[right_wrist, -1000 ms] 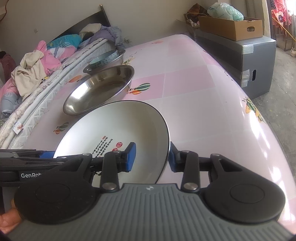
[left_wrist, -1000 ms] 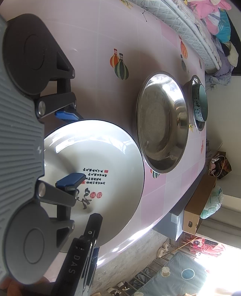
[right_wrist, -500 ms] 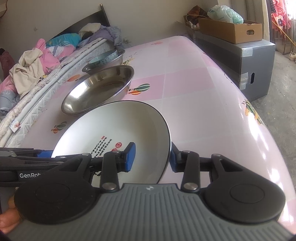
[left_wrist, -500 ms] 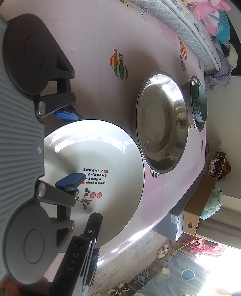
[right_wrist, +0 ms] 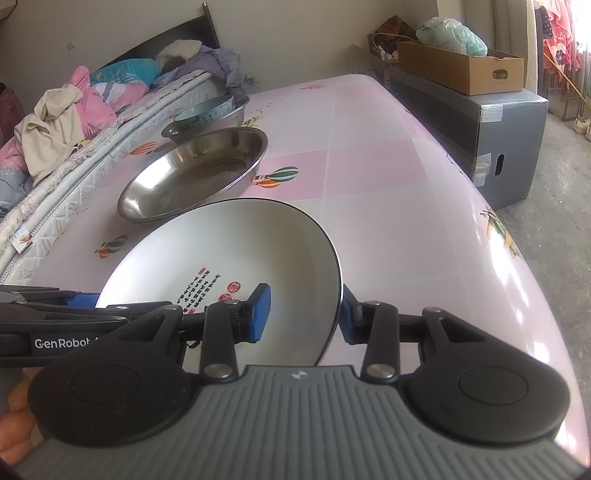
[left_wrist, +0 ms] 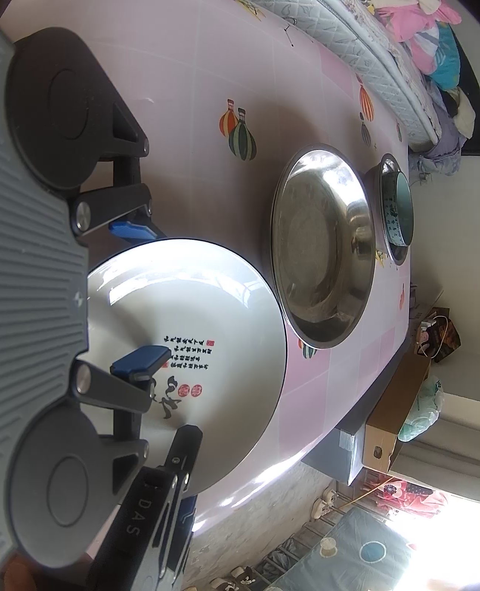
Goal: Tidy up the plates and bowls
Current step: 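Carry the white plate with both tools over the large steel basin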
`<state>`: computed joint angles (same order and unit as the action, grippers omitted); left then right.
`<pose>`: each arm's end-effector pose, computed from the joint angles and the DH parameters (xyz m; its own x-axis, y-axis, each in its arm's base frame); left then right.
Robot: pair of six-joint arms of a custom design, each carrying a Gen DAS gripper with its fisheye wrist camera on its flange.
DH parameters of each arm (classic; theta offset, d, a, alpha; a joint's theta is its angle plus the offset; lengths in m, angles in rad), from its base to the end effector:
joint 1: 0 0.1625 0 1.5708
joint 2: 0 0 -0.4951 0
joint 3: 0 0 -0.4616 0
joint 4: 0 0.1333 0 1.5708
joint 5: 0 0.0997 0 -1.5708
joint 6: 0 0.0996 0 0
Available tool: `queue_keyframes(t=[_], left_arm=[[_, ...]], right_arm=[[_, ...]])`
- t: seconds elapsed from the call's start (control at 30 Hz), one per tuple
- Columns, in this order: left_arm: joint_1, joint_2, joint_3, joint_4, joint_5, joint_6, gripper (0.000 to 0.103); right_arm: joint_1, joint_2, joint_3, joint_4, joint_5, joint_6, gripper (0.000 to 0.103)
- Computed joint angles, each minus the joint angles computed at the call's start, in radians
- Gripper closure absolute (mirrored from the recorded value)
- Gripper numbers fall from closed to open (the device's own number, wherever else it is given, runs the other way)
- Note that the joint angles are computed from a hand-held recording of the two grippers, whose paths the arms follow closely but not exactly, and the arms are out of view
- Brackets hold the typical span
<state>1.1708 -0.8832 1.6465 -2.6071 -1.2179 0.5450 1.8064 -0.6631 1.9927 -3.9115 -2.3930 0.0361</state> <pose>-0.1450 -0.7736 0.1629 -0.5757 0.6989 -0.4244 0.7876 0.6135 -0.0580 0.2012 -0.5799 0.0675 -0.8107 0.4632 0.3581 -0.0947 0.4999 -0.8609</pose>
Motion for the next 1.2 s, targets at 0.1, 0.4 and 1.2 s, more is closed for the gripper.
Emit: queue_keyframes(t=[0.1, 0.4, 1.2], left_arm=[[0.0, 0.001, -0.001, 0.001, 0.0, -0.002, 0.045], [0.0, 0.0, -0.001, -0.002, -0.005, -0.007, 0.045], [-0.003, -0.009, 0.005, -0.014, -0.007, -0.017, 0.045]], right_arm=[[0.0, 0.0, 0.0, 0.001, -0.001, 0.0, 0.065], [0.006, -0.001, -0.003, -0.004, -0.012, -0.01, 0.065], [0.02, -0.003, -0.008, -0.002, -0.027, -0.012, 0.065]])
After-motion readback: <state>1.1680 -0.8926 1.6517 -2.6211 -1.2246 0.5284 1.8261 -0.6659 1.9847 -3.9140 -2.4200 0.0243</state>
